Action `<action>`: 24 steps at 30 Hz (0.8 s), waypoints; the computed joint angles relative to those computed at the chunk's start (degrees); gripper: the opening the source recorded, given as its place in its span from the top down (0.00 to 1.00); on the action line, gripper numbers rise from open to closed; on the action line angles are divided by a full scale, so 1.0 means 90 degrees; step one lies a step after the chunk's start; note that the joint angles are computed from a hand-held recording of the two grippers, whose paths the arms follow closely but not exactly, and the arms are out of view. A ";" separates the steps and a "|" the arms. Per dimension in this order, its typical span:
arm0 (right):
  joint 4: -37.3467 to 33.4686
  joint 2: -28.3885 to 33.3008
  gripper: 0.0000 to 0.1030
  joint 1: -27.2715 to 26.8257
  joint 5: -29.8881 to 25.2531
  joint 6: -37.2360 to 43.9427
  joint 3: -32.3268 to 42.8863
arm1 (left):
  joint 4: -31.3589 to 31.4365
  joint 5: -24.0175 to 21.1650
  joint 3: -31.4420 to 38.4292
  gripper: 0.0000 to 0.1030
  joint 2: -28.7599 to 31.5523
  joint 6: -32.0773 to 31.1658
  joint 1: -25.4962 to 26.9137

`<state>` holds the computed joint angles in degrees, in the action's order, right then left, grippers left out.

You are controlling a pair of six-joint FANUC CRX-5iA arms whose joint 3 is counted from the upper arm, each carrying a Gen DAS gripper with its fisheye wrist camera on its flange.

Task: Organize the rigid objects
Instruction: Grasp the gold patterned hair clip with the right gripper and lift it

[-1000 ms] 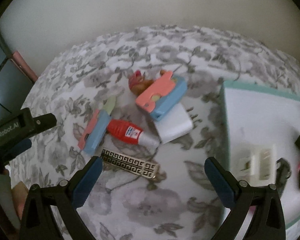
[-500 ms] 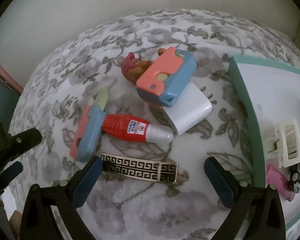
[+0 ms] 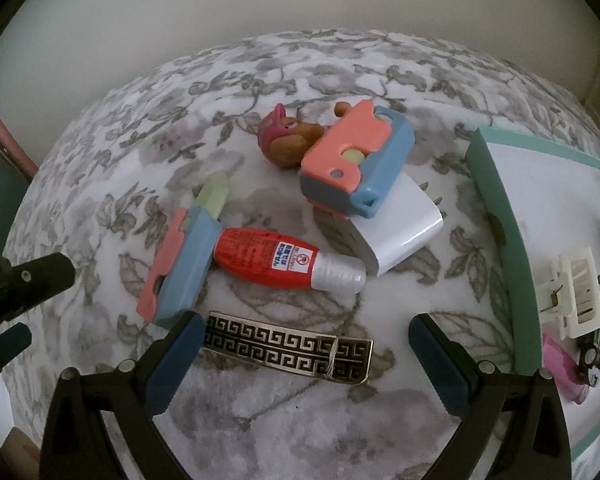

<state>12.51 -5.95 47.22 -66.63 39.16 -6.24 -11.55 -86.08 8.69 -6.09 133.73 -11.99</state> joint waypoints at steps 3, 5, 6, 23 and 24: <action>-0.0067 -0.0035 0.00 -0.0028 -0.0018 0.0153 0.0003 | 0.0008 -0.0007 0.0024 0.07 0.0018 -0.0029 -0.0011; -0.0108 -0.0099 0.00 -0.0050 -0.0052 0.0227 -0.0021 | 0.0050 0.0008 0.0006 0.07 0.0010 -0.0060 0.0005; -0.0136 -0.0108 0.01 -0.0074 -0.0071 0.0261 -0.0015 | 0.0068 0.0009 0.0004 0.07 0.0014 -0.0077 0.0012; 0.0116 -0.0041 0.00 0.0120 -0.0452 0.0273 -0.0011 | 0.0267 0.0133 -0.0097 0.07 0.0017 -0.0233 0.0077; 0.0173 -0.0034 0.01 0.0150 -0.0468 0.0229 -0.0029 | 0.0279 0.0138 -0.0096 0.07 0.0032 -0.0256 0.0067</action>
<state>14.07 -6.26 48.57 -70.83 41.22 -6.50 -9.04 -84.83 7.82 -5.80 131.43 -11.38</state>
